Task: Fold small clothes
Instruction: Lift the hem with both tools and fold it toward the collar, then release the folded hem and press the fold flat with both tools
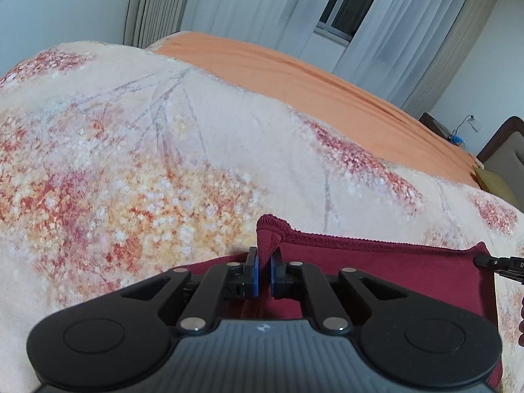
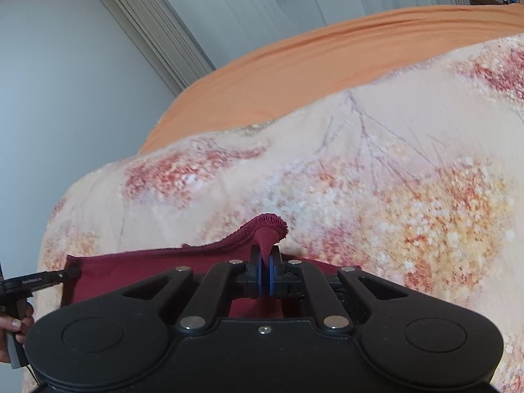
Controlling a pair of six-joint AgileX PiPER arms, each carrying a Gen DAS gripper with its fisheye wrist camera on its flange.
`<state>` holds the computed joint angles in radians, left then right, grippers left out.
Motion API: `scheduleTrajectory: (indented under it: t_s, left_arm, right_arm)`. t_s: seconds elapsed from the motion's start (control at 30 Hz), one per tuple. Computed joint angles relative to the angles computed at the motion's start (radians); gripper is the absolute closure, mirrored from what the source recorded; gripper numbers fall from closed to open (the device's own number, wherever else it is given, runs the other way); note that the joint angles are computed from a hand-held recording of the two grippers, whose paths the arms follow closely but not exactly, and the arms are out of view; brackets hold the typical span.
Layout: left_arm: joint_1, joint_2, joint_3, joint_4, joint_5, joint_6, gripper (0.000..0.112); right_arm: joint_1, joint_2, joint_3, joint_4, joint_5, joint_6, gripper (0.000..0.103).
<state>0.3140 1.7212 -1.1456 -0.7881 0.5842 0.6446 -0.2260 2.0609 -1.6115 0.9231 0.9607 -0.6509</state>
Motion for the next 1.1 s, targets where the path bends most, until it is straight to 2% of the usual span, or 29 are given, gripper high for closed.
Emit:
scheduleTrajectory:
  t_s: [0.17,0.23,0.3,0.47,0.57,0.6,0.83,0.97,1.1]
  left_arm:
    - [-0.014,0.007,-0.006,0.059,-0.003,-0.046,0.106]
    - [-0.019,0.011,-0.010,0.071,-0.005,-0.066,0.106]
    - [-0.025,0.010,-0.013,0.097,-0.010,-0.102,0.101]
    - [-0.015,-0.012,-0.005,0.096,-0.003,-0.111,0.096]
    - [0.001,-0.039,0.007,0.086,0.007,-0.104,0.088]
    - [0.005,-0.047,0.011,0.085,0.010,-0.106,0.081]
    - [0.060,-0.142,0.075,0.053,0.043,-0.088,0.069]
    - [0.117,-0.227,0.150,-0.004,0.095,-0.045,0.067]
    - [0.194,-0.370,0.268,-0.039,0.167,-0.002,0.064]
  right_arm:
    - [0.014,0.016,-0.016,-0.045,-0.012,0.030,0.092]
    - [0.017,0.010,-0.013,-0.058,-0.024,0.050,0.083]
    - [0.011,0.000,0.000,-0.054,-0.032,0.055,0.078]
    - [-0.024,-0.037,0.041,-0.021,-0.036,0.043,0.077]
    - [-0.055,-0.075,0.091,0.018,-0.032,0.015,0.074]
    - [-0.065,-0.088,0.107,0.025,-0.027,0.007,0.073]
    - [-0.168,-0.235,0.283,0.091,0.058,-0.096,0.068]
    - [-0.237,-0.327,0.394,0.093,0.127,-0.164,0.064]
    - [-0.297,-0.433,0.511,0.067,0.195,-0.247,0.060]
